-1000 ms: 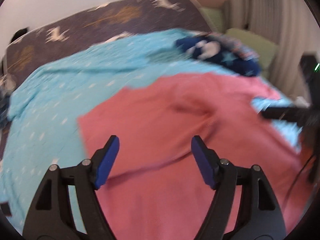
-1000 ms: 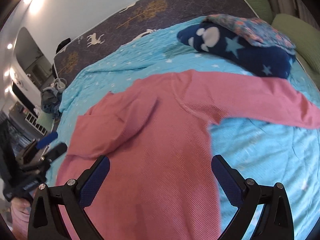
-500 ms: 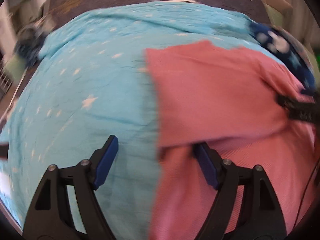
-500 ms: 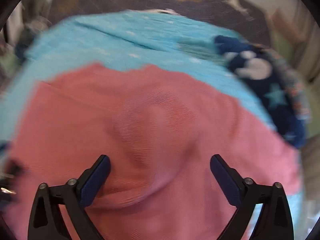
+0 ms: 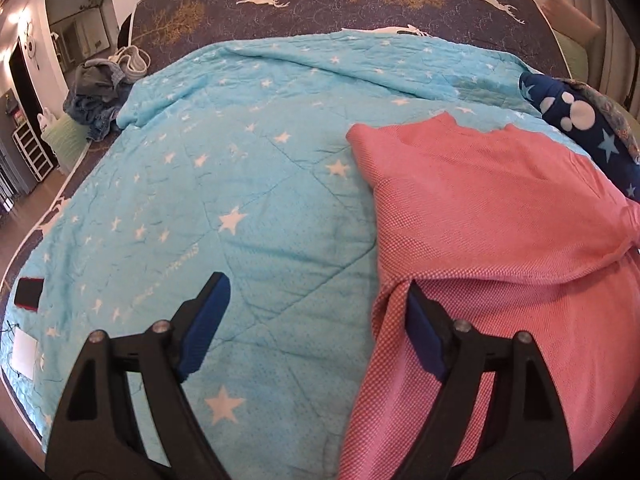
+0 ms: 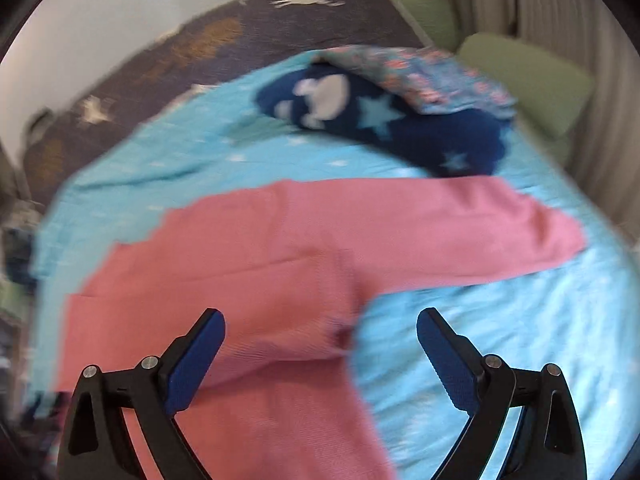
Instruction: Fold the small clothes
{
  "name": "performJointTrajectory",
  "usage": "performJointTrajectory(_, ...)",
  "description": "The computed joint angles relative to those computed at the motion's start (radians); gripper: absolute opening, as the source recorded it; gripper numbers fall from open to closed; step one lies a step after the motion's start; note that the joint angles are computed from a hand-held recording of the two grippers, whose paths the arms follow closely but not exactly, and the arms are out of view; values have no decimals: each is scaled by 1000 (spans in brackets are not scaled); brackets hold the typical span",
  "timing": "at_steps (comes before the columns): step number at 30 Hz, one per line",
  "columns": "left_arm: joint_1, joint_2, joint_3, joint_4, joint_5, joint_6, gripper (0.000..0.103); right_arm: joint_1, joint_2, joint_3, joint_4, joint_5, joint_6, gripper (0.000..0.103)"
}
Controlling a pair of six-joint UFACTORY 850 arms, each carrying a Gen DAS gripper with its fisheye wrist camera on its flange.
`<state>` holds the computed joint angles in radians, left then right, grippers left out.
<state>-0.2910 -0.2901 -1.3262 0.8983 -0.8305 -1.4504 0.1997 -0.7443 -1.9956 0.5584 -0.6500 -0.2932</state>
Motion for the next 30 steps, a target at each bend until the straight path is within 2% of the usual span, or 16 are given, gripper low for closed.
performJointTrajectory(3, 11, 5, 7, -27, 14, 12, 84, -26, -32, -41, 213, -140, -133, 91)
performJointTrajectory(5, 8, 6, 8, -25, 12, 6, 84, -27, -37, -43, 247, -173, -165, 91)
performJointTrajectory(7, 4, 1, 2, -23, 3, 11, 84, -18, -62, -78, 214, -225, -185, 91)
performJointTrajectory(9, 5, -1, 1, -22, 3, 14, 84, -9, -95, -126, 113, -253, -112, 91)
performJointTrajectory(10, 7, 3, 6, -27, 11, 14, 84, -9, -107, -141, 63, -265, -51, 90)
performJointTrajectory(12, 15, 16, 21, -35, 36, 8, 84, -27, -117, -149, 82, -302, -25, 84)
performJointTrajectory(13, 18, 23, 29, -34, 47, 2, 84, -35, -112, -149, 67, -307, -4, 83)
performJointTrajectory(16, 24, 41, 48, -40, 78, -10, 84, -46, -40, -51, -72, -192, 102, 83)
performJointTrajectory(18, 23, 54, 53, -62, 92, -14, 83, -75, -33, -47, 15, -220, 53, 82)
performJointTrajectory(19, 20, 68, 58, -70, 108, -18, 82, -88, -26, -34, 79, -228, 13, 71)
performJointTrajectory(20, 16, 82, 64, -64, 131, -31, 81, -96, -22, -27, 147, -238, -39, 50)
performJointTrajectory(22, 5, 122, 74, -34, 245, -47, 81, -95, -33, -51, 254, -276, -136, 30)
performJointTrajectory(25, -7, 106, 19, -28, 321, 13, 81, -69, -83, -126, 336, -326, -225, 22)
performJointTrajectory(28, 0, 19, -79, -64, 349, 104, 81, -27, -208, -307, 311, -436, -193, 22)
performJointTrajectory(29, 5, -19, -115, -90, 330, 145, 81, -13, -248, -366, 264, -472, -156, 22)
performJointTrajectory(30, 12, -74, -164, -145, 270, 215, 81, 0, -285, -420, 186, -498, -104, 22)
